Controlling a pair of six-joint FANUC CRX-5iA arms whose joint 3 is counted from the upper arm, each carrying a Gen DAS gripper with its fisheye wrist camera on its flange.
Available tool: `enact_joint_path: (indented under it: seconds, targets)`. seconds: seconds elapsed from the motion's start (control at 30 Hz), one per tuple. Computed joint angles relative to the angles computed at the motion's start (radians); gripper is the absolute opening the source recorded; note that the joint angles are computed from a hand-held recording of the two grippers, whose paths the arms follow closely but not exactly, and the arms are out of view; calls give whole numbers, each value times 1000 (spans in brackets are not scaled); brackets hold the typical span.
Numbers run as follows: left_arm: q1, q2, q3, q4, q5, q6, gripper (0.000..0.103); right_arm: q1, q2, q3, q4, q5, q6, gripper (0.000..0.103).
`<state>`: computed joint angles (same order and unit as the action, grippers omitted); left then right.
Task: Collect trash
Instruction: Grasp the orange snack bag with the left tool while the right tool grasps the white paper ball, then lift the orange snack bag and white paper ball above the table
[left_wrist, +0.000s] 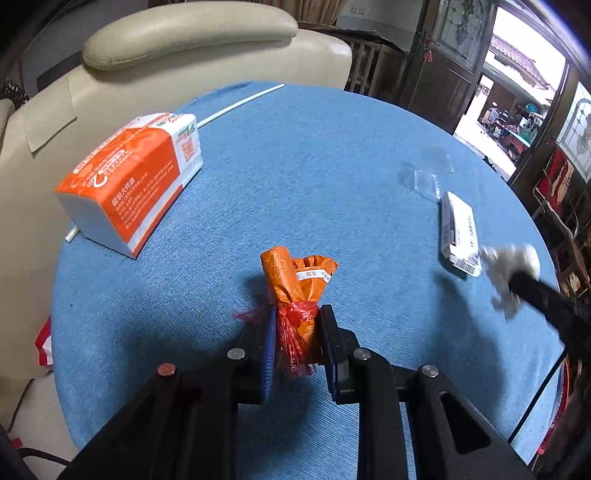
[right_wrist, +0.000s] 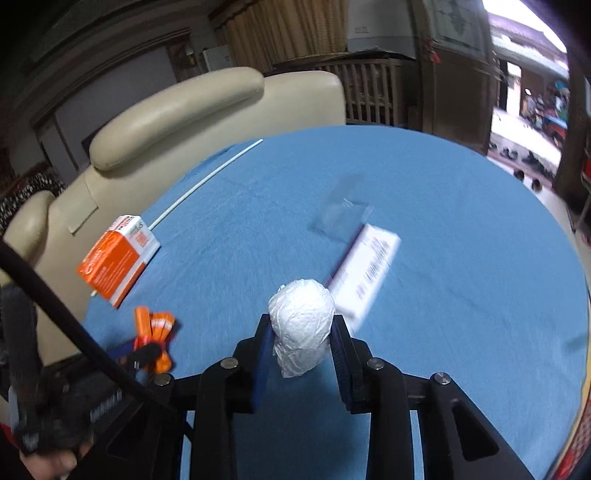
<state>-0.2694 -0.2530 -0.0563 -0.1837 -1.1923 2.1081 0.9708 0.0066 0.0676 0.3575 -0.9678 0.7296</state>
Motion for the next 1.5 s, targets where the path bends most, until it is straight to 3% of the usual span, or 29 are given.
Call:
enact_joint_path:
  seconds: [0.27,0.53,1.5]
  targets:
    - [-86,43,61,-29,-38,25,24,24,-198,-204,17,14,-141,32]
    - [-161,82,117,-71,-66,41,24,23,-307,-309,38,19,-219,32]
    - [-286,153,219,-143,-125,46,24,36,-448,-431,96,46,-340,33]
